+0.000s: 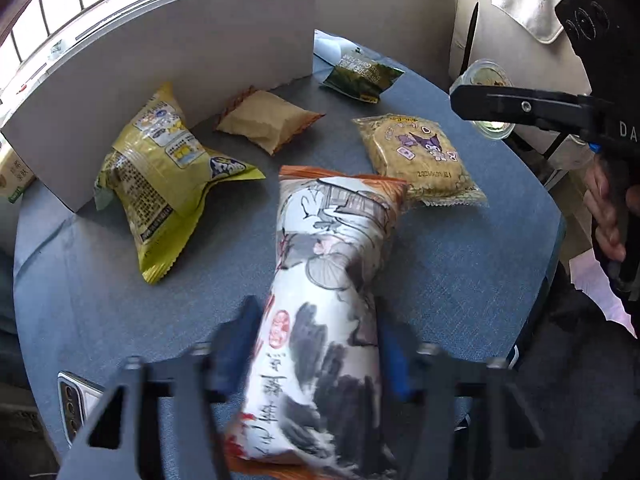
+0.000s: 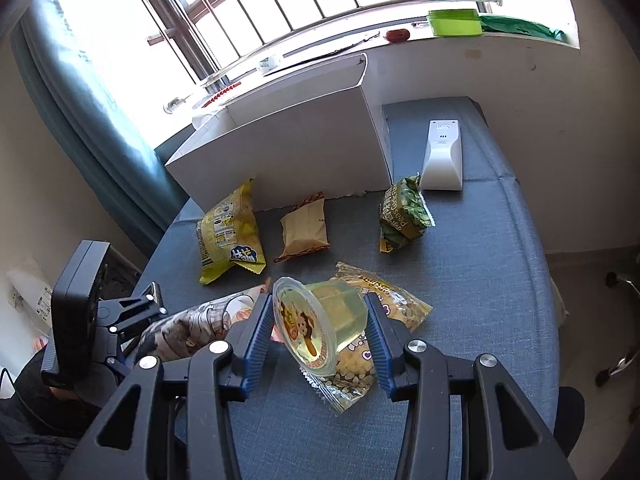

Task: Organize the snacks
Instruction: 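Carry the jelly cup and white printed bag into the white box, open both tools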

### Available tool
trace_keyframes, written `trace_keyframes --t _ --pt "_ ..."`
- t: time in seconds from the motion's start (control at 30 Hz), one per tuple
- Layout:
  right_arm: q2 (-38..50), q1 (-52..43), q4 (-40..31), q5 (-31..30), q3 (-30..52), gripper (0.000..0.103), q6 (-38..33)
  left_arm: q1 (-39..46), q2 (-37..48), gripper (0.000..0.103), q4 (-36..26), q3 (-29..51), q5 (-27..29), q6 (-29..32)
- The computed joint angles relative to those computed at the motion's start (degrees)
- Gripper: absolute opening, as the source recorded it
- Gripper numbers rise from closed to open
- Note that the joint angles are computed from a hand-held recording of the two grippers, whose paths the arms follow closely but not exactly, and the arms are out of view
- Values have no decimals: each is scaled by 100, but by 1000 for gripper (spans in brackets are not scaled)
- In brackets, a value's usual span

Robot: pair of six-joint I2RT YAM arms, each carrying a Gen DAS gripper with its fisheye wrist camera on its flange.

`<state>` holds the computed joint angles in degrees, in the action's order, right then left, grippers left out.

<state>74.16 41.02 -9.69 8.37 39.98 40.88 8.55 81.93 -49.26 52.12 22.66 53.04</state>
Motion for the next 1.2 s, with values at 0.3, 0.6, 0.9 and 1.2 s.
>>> trace_keyframes --t 0.3,0.6,0.9,1.2 --pt "78 -442 -158 -492 466 49 -635 1200 -228 37 -556 859 1465 -924" --pt "1153 -1049 -86 -546 2527 49 -1872 1010 1103 37 839 3277 2091 -3655" --pt "3378 -1646 -1186 -703 5503 49 -1809 -86 2715 37 1454 4994 746 -4637" --pt "3739 -2006 -1199 -870 5768 103 -1405 -40 2736 103 1330 5002 511 -4727"
